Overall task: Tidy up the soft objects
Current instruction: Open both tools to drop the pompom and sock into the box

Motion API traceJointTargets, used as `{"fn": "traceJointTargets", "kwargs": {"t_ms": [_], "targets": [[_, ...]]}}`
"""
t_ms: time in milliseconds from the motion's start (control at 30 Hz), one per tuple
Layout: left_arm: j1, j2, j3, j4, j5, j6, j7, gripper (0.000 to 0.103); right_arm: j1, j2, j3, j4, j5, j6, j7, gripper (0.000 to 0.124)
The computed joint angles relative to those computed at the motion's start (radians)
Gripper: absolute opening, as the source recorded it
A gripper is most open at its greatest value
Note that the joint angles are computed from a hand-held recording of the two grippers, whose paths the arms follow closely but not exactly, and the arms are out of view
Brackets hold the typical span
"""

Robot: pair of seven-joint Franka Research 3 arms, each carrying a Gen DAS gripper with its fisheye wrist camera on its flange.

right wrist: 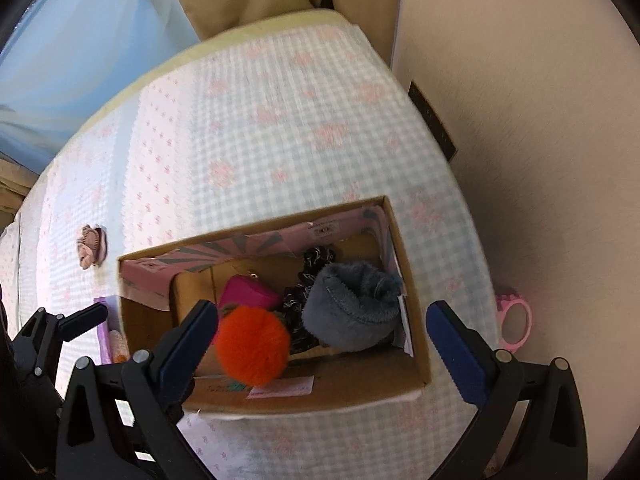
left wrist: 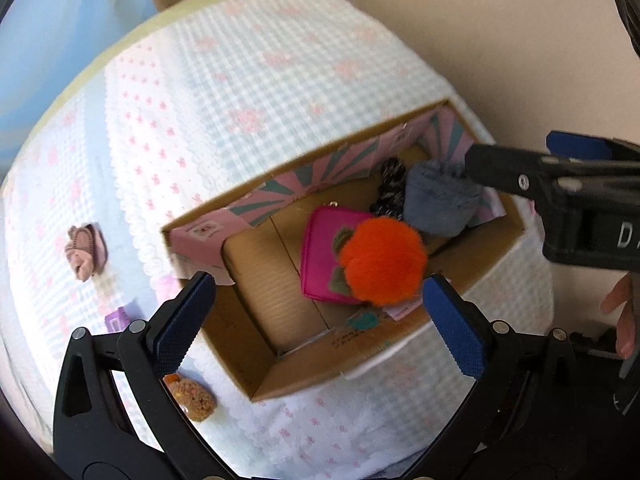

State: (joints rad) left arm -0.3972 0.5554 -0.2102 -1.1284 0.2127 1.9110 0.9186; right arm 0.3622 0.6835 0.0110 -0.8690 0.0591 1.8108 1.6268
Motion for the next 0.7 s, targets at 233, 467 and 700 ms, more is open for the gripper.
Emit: {"fn": "traceJointTargets", "kwargs": {"t_ms": [233,467,700], "targets": [[-0.01,-0.151,0.001,-0.107,0.05,0.051,-0.056,0.103,0.009,-0.191,0.005,-0.184,-0.015,0.099,-0.003,0.103],[-0.008,-0.339,-0.012,-0.232,0.121,0.078,-0.152,0.103,0.017,-0.386,0.025,-0.326,-0.04,0.195,-0.014,0.103],[0.025,-0.595,-0.046,-0.431,0.228,0.073,-0.289,0.103,0.04,-0.577,0.066,-0.481,-0.103,0.325,-0.013,0.103]]}}
